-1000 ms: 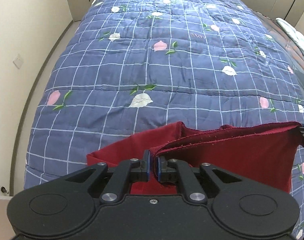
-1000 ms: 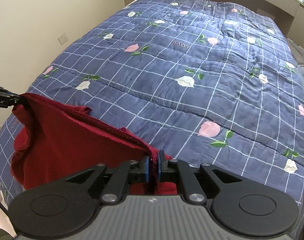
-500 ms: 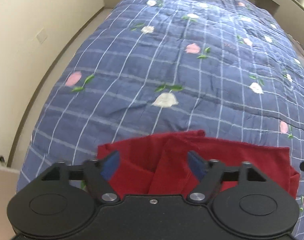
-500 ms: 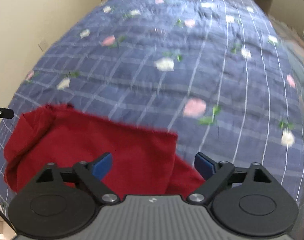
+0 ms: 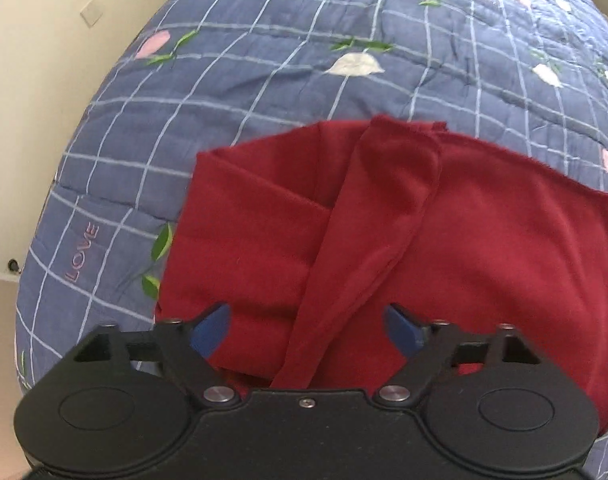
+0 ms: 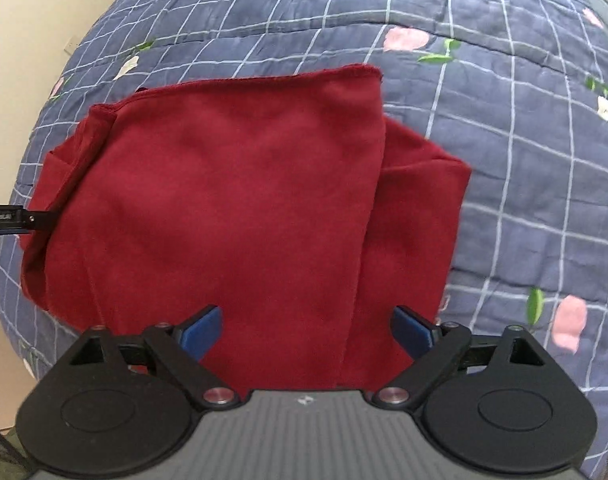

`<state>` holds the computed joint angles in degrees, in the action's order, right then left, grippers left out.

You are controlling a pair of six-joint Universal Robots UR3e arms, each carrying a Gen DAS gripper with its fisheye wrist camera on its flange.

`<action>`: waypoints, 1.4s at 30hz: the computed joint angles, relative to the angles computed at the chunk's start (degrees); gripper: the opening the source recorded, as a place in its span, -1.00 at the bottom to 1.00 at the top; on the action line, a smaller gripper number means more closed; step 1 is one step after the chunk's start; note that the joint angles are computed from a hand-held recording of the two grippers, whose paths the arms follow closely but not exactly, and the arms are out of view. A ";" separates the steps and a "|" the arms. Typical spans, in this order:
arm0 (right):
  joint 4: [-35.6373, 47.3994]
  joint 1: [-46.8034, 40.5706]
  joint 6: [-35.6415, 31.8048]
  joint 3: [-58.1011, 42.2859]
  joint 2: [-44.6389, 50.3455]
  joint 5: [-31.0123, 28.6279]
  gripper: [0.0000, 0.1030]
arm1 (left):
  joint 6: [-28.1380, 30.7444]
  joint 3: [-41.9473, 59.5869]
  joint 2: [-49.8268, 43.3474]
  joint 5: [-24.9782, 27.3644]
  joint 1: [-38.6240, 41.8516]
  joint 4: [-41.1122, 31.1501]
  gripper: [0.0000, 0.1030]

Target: Fold small clothes

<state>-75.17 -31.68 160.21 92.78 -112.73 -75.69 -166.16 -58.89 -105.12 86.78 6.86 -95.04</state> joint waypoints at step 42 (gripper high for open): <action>15.54 -5.56 -5.79 0.24 -4.92 1.95 -0.36 | 6.05 -18.25 17.59 -11.72 21.89 -8.98 -0.68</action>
<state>-59.63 -37.23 154.42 93.02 -117.65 -73.74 -160.12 -77.13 -87.53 75.06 28.75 -104.02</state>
